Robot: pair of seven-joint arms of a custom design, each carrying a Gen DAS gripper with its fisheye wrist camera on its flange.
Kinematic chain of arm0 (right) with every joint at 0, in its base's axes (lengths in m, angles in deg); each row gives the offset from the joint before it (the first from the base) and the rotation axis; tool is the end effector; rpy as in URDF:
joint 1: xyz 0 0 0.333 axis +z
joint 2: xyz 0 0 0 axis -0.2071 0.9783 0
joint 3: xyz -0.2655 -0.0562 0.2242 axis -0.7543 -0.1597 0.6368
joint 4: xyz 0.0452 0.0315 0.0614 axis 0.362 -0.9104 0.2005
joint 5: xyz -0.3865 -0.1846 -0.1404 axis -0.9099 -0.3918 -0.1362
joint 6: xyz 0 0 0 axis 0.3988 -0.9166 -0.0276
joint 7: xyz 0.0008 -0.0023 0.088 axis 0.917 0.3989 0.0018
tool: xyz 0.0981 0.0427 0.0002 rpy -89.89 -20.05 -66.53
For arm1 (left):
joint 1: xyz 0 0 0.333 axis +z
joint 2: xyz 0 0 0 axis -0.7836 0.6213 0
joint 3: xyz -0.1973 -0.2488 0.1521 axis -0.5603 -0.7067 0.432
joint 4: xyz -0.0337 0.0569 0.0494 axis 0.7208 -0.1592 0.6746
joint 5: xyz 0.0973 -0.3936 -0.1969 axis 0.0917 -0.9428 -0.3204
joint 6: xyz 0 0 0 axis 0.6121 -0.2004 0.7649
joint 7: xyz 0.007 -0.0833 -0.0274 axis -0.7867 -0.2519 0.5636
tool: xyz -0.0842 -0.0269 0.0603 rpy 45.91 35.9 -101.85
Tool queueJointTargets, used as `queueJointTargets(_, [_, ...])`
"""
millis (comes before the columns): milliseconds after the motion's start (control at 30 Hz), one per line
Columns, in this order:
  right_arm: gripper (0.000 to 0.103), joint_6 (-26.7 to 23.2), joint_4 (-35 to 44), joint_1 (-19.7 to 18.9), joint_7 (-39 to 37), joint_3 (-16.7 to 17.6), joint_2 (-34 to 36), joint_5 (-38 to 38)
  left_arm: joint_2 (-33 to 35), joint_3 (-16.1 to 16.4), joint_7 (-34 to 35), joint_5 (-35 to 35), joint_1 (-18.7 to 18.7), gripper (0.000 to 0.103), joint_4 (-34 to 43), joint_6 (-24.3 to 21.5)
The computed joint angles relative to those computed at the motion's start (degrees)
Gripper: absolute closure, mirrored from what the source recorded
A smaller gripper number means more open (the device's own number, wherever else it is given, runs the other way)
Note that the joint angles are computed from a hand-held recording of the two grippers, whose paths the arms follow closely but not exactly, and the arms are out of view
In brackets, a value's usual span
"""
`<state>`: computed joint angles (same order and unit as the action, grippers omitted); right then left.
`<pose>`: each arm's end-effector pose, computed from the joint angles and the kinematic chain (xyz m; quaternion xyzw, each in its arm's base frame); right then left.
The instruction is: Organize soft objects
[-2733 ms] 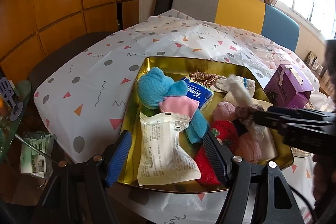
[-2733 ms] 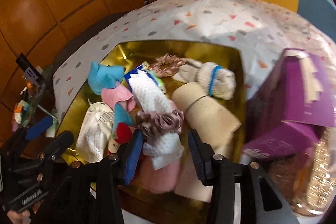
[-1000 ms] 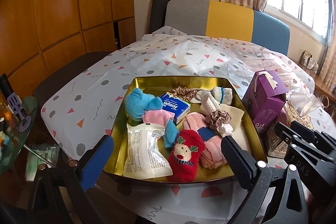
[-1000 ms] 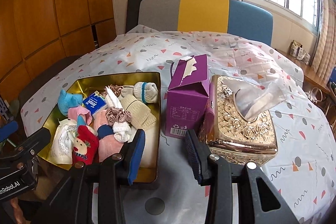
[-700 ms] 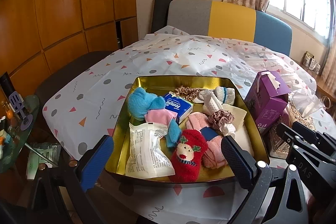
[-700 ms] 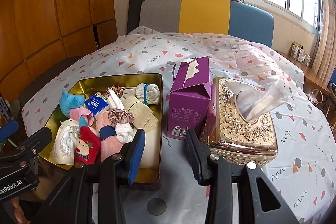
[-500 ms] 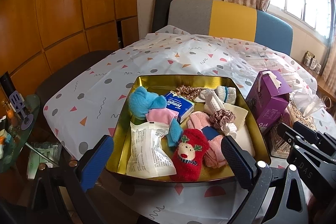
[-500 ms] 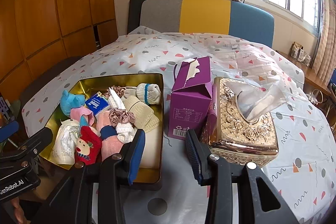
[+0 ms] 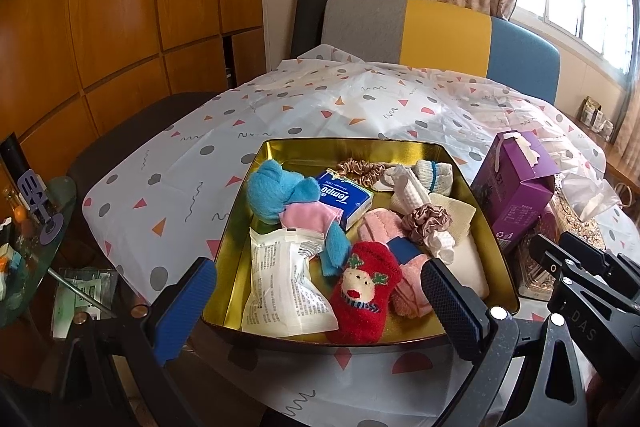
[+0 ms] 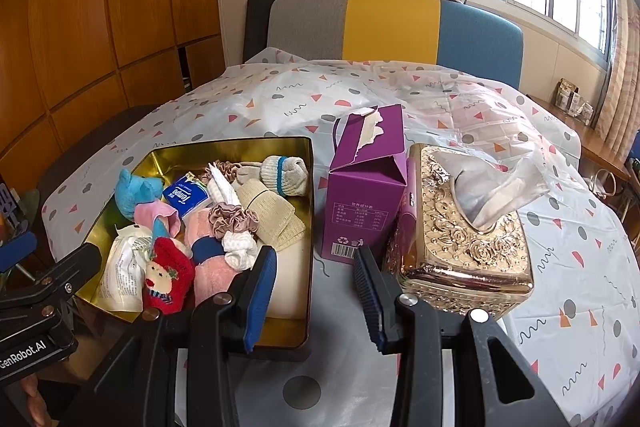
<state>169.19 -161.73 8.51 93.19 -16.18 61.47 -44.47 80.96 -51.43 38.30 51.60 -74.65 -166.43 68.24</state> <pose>0.6303 0.2664 0.4307 -0.6333 0.6597 -0.2909 0.2813 0.6366 -0.3466 0.4349 -0.6403 0.6443 -0.2986 0.2929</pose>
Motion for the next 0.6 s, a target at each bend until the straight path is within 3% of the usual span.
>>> queueJointTargets(600, [0.063, 0.2, 0.0, 0.1, -0.6, -0.2, 0.3, 0.9, 0.3, 0.0, 1.3, -1.3, -0.2, 0.0, 0.1, -0.3])
